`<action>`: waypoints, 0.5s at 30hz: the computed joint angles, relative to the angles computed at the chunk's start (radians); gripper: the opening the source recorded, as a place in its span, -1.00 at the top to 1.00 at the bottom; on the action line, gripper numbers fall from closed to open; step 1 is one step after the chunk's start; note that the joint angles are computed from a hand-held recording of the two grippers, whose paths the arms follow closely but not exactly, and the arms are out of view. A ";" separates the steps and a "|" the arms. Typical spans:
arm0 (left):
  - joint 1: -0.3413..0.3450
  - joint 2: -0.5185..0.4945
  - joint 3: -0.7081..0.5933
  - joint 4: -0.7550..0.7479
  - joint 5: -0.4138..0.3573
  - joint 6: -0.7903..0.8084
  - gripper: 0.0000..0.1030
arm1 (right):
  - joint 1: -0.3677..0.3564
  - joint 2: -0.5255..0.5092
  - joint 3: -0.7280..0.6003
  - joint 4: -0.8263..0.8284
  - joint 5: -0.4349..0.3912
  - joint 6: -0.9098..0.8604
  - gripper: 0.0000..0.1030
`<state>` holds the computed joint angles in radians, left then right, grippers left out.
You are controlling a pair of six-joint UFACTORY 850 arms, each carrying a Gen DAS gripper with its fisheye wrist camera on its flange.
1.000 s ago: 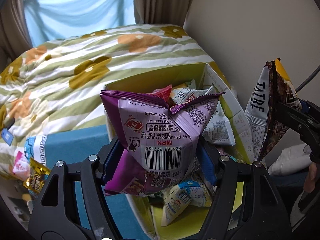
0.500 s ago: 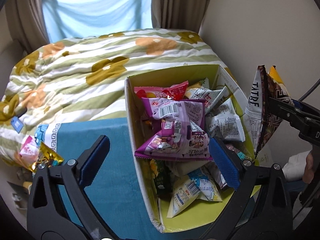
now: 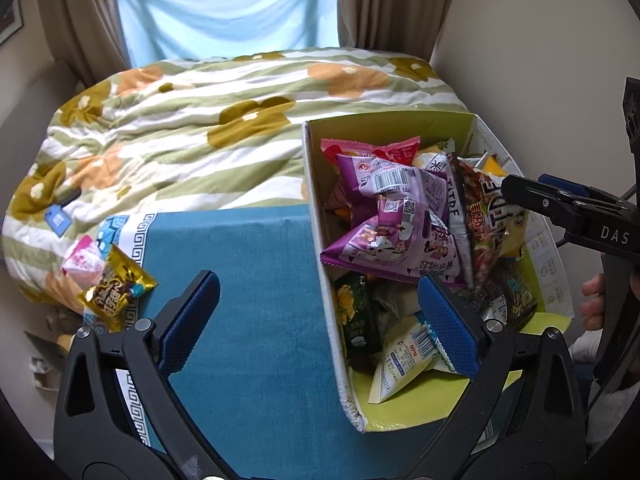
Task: Organize snacks
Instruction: 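Withdraw both tools from the box toward the last snacks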
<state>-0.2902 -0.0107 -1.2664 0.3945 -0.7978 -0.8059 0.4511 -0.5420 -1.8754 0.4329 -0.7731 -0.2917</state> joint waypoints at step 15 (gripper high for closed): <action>-0.026 0.065 0.030 0.023 0.019 -0.026 -0.92 | -0.005 0.151 0.185 -0.001 0.114 0.007 -0.92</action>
<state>-0.3166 0.0540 -1.2362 0.4177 -0.7793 -0.8319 0.4461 -0.3915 -1.6909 0.4315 -0.6591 -0.2852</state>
